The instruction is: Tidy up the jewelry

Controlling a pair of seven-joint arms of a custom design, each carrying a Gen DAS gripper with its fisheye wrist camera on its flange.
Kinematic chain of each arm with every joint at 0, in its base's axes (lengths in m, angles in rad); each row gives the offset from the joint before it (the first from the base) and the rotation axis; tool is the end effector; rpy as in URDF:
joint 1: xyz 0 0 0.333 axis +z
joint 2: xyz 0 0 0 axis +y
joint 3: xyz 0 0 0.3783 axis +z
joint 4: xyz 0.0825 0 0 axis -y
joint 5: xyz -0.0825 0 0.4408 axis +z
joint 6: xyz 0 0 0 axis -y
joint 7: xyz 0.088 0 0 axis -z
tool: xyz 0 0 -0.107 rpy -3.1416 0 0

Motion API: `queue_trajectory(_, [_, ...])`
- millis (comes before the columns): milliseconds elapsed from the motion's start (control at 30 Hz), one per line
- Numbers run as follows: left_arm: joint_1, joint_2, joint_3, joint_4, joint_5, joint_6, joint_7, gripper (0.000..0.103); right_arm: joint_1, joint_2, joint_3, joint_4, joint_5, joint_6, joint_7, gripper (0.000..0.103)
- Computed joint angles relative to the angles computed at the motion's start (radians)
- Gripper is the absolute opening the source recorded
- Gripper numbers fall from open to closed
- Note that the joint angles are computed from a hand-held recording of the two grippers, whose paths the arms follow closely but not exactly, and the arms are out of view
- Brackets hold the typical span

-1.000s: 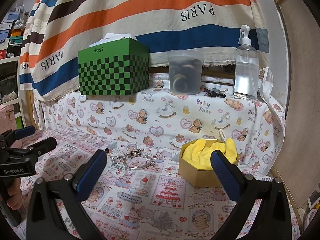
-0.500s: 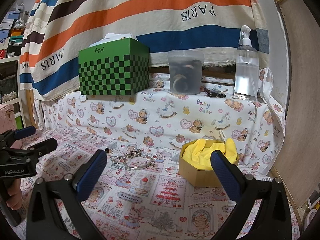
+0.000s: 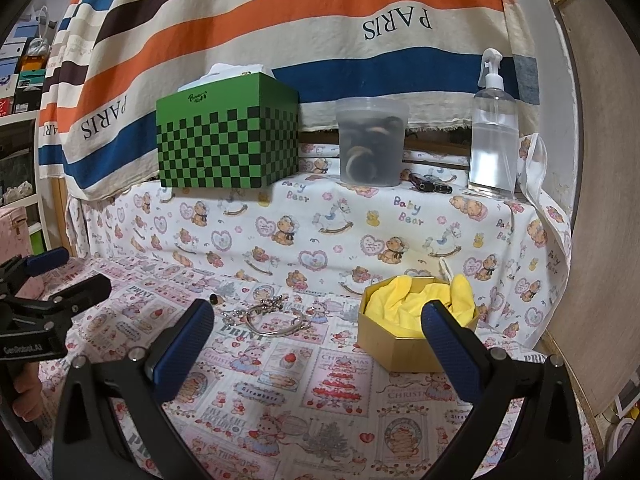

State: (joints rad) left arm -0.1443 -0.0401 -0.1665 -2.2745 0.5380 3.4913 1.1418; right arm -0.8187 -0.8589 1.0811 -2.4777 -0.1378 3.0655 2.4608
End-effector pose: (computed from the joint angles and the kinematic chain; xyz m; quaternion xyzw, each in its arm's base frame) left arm 0.5369 -0.2381 0.5444 -0.4121 0.7103 -0.4870 0.2976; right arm 0.4489 0.2395 0.5489 -0.5068 0.6423 -0.4661 0.3367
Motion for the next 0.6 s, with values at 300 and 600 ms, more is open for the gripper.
queue_trajectory(300, [-0.002, -0.008, -0.018, -0.02, -0.109, 0.017, 0.106, 0.103, -0.001, -0.002, 0.002, 0.002, -0.001, -0.002, 0.004, 0.103])
queue_trajectory(600, [-0.005, -0.01, -0.016, -0.025, -0.117, 0.025, 0.117, 0.103, -0.001, 0.004, 0.001, 0.004, -0.005, -0.003, 0.002, 0.103])
